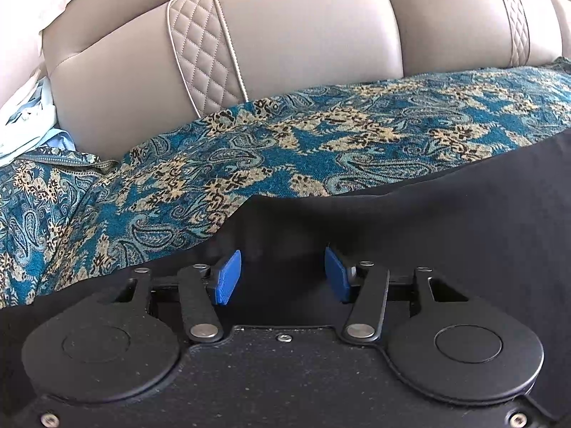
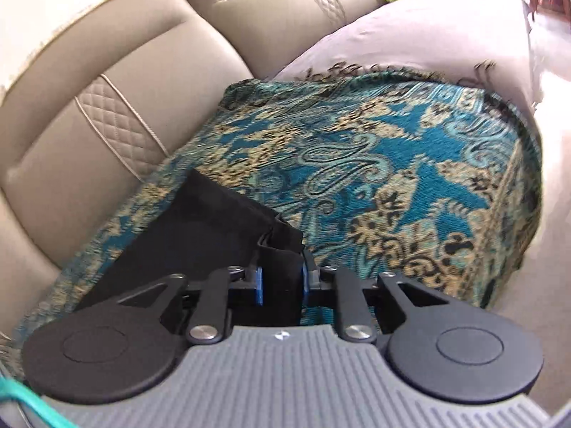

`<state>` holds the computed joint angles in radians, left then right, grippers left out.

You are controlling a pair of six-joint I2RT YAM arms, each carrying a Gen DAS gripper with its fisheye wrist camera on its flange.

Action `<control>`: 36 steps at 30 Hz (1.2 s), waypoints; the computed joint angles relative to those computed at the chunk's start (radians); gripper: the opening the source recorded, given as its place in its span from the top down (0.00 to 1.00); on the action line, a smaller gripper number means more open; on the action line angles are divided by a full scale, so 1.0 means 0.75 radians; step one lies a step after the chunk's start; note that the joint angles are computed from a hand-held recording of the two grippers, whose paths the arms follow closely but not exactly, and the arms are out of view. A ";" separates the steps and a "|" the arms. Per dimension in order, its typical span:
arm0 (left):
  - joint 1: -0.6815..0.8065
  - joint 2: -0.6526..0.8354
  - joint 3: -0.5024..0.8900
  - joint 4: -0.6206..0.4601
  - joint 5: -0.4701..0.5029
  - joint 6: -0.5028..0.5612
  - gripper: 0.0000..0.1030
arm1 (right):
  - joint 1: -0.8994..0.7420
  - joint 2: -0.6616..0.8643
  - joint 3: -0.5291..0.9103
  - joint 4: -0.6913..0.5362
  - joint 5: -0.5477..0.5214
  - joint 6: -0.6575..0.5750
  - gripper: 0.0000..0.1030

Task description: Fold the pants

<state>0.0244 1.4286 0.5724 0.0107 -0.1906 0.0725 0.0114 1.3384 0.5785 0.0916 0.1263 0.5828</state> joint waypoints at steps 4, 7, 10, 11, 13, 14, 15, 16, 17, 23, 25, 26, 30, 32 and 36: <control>0.047 -0.026 0.081 -0.199 0.041 0.011 0.51 | 0.074 0.000 0.036 -0.014 0.040 0.028 0.79; 0.131 -0.091 0.111 -0.371 0.117 0.033 0.51 | 0.170 0.023 0.093 -0.032 0.086 0.037 0.79; 0.265 -0.188 0.103 -0.530 0.235 0.068 0.51 | 0.322 0.067 0.183 -0.063 0.161 -0.005 0.80; 0.314 -0.221 0.096 -0.575 0.276 0.086 0.51 | 0.397 0.101 0.234 -0.083 0.197 -0.032 0.80; 0.425 -0.303 0.061 -0.649 0.359 0.138 0.51 | 0.552 0.198 0.351 -0.128 0.263 -0.083 0.80; 0.474 -0.343 0.037 -0.671 0.387 0.169 0.51 | 0.640 0.264 0.421 -0.151 0.288 -0.109 0.80; 0.530 -0.387 0.006 -0.687 0.415 0.210 0.51 | 0.720 0.331 0.487 -0.172 0.304 -0.138 0.80; 0.569 -0.410 -0.013 -0.692 0.435 0.254 0.51 | 0.816 0.415 0.569 -0.193 0.316 -0.180 0.80; 0.590 -0.416 -0.027 -0.684 0.439 0.303 0.51 | 0.895 0.490 0.639 -0.207 0.321 -0.214 0.80; 0.722 -0.390 -0.048 -0.633 0.458 0.310 0.51 | 1.336 0.904 1.031 -0.285 0.350 -0.343 0.79; 0.766 -0.403 -0.069 -0.614 0.494 0.366 0.50 | 1.433 0.997 1.123 -0.292 0.339 -0.385 0.79; 0.772 -0.417 -0.084 -0.603 0.497 0.385 0.49 | 1.468 1.028 1.158 -0.297 0.329 -0.392 0.79; 0.826 -0.457 -0.124 -0.595 0.553 0.449 0.47 | 1.554 1.103 1.245 -0.322 0.266 -0.375 0.79; 0.863 -0.468 -0.137 -0.597 0.588 0.492 0.47 | 1.585 1.128 1.266 -0.342 0.269 -0.380 0.79; 0.899 -0.445 -0.142 -0.576 0.626 0.531 0.44 | 1.636 1.153 1.284 -0.346 0.333 -0.412 0.79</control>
<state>0.6987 1.0947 0.4660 -0.4217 0.2787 0.4708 1.2386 2.2027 1.5411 -0.1678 0.3757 0.2738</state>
